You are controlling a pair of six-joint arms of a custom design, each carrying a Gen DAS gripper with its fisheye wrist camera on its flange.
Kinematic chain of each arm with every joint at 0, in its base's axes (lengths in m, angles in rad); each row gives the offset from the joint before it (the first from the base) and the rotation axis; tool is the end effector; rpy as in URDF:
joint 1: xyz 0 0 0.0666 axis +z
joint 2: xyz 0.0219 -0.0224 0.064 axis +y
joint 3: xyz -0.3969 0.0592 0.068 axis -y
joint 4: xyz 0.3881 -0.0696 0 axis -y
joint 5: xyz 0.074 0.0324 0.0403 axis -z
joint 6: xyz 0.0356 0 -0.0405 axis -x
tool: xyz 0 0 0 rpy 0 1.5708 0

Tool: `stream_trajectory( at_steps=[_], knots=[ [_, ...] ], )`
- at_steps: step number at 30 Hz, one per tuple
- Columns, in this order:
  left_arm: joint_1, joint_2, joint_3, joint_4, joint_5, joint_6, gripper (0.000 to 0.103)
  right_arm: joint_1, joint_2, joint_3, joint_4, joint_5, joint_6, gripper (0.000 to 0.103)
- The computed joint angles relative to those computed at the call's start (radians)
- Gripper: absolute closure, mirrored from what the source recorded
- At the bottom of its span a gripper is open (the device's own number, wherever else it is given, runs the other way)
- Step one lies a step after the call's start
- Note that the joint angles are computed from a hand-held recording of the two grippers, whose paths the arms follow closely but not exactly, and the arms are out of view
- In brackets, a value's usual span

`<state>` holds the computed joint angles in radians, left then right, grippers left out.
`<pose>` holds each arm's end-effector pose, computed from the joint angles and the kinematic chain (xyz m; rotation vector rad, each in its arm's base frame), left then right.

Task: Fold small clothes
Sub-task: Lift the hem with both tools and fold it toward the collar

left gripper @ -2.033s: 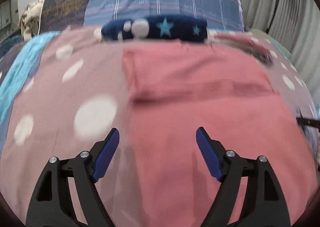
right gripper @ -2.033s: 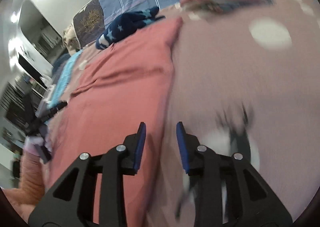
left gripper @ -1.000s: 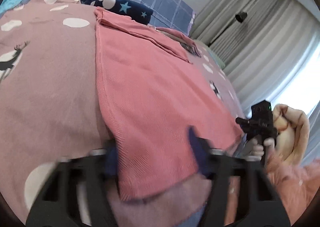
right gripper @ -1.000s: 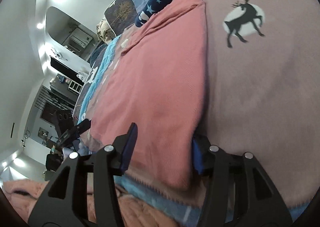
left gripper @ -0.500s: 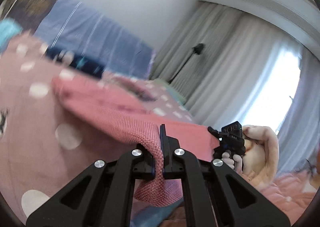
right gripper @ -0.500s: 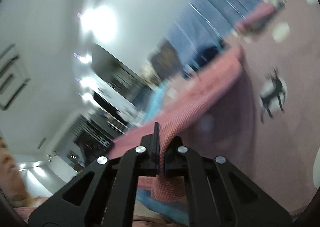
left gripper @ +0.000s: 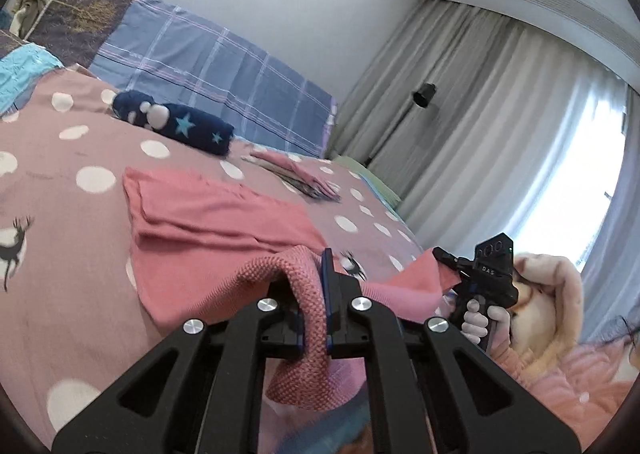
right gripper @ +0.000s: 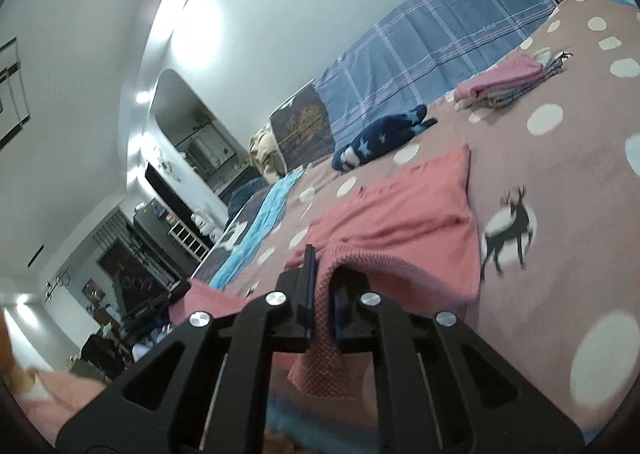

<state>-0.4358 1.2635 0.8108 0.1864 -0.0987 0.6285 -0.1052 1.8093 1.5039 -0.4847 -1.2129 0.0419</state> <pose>0.3831 -0.1750 0.3307 -0.2521 1.8694 -0.6502 0.6127 -0.0316 0.3219 -0.4991 1.9845 1.3017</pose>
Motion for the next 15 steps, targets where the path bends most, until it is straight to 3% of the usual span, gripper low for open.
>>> stream_trajectory(
  at_steps=[3,7,15],
  knots=[
    [0.055,0.041,0.061,-0.038,0.018,0.001,0.096,0.032,0.058,0.095,0.059,0.056,-0.122,0.093],
    [0.134,0.119,0.168,-0.105,0.065,-0.038,0.097,0.084,0.162,0.275,0.015,0.133,-0.172,0.093],
    [0.277,0.374,0.438,-0.262,0.107,-0.072,0.097,0.179,0.490,0.807,-0.252,0.339,-0.175,0.093]
  ],
)
